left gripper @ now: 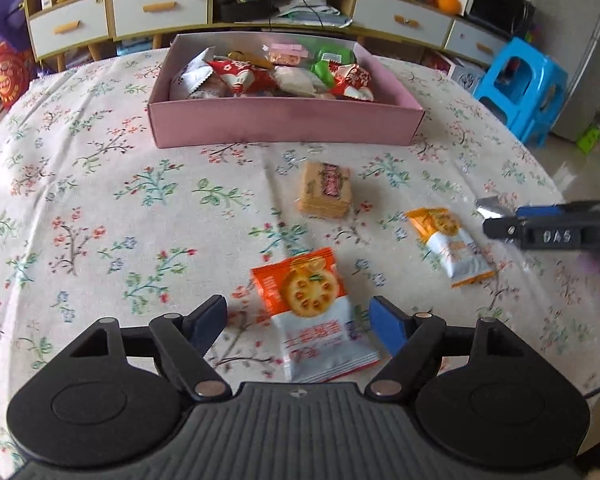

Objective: Organize snacks
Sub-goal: 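Grasp the orange lotus cracker pack with left tool while right grasps silver pack, then carry the lotus cracker pack into the box while right tool carries silver pack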

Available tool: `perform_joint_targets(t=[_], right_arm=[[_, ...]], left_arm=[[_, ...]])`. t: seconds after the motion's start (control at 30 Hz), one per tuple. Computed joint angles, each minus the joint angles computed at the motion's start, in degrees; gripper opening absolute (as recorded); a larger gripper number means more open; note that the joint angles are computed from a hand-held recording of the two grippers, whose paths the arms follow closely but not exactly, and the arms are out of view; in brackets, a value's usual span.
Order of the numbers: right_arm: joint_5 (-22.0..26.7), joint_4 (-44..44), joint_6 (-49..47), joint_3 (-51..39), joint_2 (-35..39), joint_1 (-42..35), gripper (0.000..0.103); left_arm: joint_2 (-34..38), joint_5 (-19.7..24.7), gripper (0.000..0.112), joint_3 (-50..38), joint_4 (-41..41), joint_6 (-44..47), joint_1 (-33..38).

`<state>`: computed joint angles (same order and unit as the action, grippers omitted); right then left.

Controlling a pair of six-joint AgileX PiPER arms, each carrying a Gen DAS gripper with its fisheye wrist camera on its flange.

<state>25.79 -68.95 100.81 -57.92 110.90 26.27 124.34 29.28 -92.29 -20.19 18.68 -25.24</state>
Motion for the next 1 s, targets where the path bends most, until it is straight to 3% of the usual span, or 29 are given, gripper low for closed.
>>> perform_joint_targets(t=[0.2, 0.4, 0.5, 0.53, 0.7, 1.0], right_arm=[[-0.1, -3.2, 1.1, 0.3, 0.1, 1.0, 0.042], [-1.3, -1.2, -1.3, -0.1, -0.1, 0.7, 0.030], [-0.4, 5.6, -7.7, -2.1, 0.2, 0.6, 0.028], [-0.3, 7.1, -9.0, -2.4, 0.2, 0.5, 0.028], [0.2, 15.1, -15.5, -4.1, 0.0, 0.0, 0.027], [-1.2, 32.3, -26.9, -6.6, -1.3, -2.2, 0.027]], left_arm=[[0.7, -0.5, 0.073, -1.0, 5.6, -6.7, -1.8], [0.8, 1.1, 0.054, -2.0, 13.3, -11.6, -2.7], [0.9, 2.1, 0.047, -2.7, 14.5, -11.5, -2.8], [0.9, 2.3, 0.042, -2.9, 14.3, -11.1, -2.7], [1.2, 5.0, 0.036, -4.6, 10.0, -7.8, -1.6], [2.1, 9.7, 0.036, -8.4, 0.7, -2.5, 1.5]])
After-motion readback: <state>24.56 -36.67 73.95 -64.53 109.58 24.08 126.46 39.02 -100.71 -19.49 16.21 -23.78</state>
